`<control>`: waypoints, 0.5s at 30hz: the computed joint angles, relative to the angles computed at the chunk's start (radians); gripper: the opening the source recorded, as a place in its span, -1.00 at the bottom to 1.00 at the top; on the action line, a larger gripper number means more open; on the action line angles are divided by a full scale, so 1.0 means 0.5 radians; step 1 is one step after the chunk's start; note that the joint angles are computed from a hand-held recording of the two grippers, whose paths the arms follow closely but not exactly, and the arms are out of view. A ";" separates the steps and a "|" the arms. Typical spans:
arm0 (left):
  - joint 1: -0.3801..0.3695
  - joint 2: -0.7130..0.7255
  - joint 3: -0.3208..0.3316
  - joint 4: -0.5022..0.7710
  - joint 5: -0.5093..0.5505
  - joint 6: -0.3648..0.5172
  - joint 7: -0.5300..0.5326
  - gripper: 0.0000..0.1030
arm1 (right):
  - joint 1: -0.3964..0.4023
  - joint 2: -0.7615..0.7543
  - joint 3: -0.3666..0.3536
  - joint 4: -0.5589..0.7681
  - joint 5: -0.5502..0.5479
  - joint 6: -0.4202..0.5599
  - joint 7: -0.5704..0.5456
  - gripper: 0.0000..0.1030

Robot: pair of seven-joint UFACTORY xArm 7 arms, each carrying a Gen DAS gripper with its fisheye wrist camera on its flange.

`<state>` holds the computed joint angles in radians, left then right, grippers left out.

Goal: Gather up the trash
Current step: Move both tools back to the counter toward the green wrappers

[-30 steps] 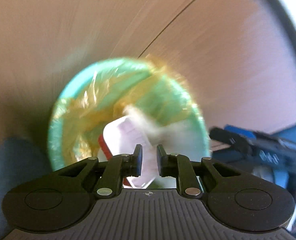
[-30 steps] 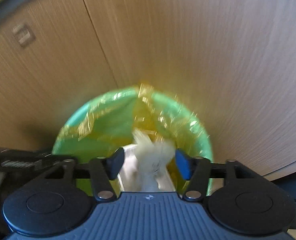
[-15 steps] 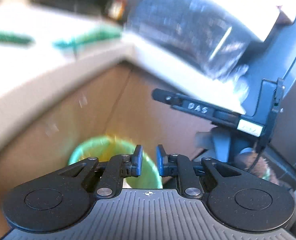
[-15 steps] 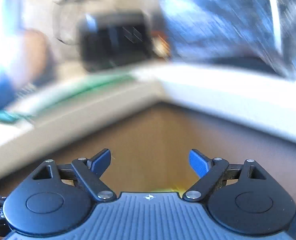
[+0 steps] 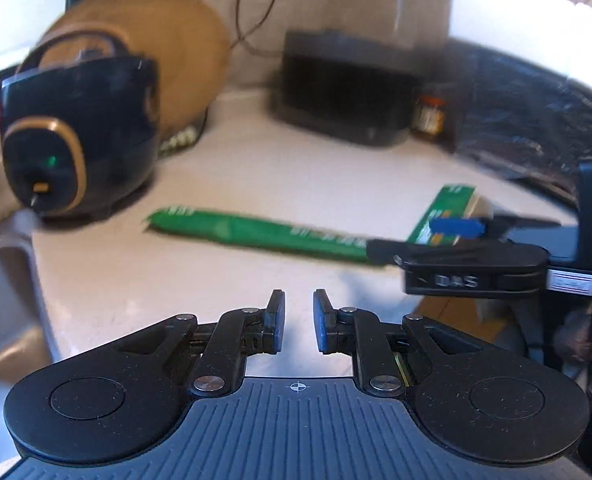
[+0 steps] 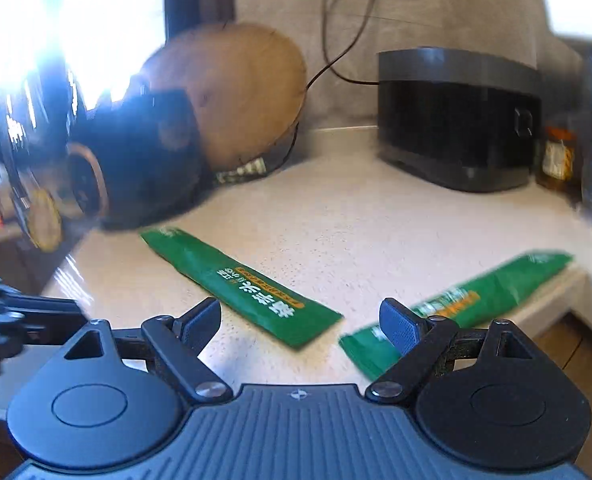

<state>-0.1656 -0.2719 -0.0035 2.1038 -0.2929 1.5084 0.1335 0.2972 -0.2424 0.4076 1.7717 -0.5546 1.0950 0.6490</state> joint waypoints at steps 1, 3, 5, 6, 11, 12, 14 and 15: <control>-0.001 0.039 0.011 0.049 -0.009 0.055 -0.009 -0.65 | 0.005 0.055 0.033 0.060 -0.034 0.046 -0.045 0.69; 0.007 0.035 0.006 0.020 0.003 0.057 0.011 -0.65 | 0.044 0.163 0.079 0.183 -0.109 0.142 -0.071 0.68; 0.008 0.009 -0.014 -0.032 0.030 0.034 0.048 -0.65 | 0.103 0.263 0.076 0.303 -0.138 0.213 -0.083 0.33; 0.002 0.027 -0.010 -0.006 0.021 0.060 0.058 -0.65 | 0.134 0.295 0.066 0.349 -0.121 0.250 -0.080 0.16; 0.015 0.005 0.006 -0.043 0.004 0.060 0.117 -0.65 | 0.249 0.296 -0.077 0.338 0.023 0.247 -0.075 -0.78; 0.019 -0.018 -0.002 -0.084 0.018 0.027 0.127 -0.65 | 0.264 0.257 -0.111 0.298 0.088 0.226 -0.076 -0.82; 0.019 0.000 0.000 -0.063 0.022 0.020 0.128 -0.65 | 0.272 0.166 -0.181 0.203 0.297 0.135 -0.117 -0.90; 0.021 0.013 0.007 -0.049 0.012 0.021 0.114 -0.65 | 0.269 0.099 -0.206 0.137 0.402 0.091 -0.130 -0.91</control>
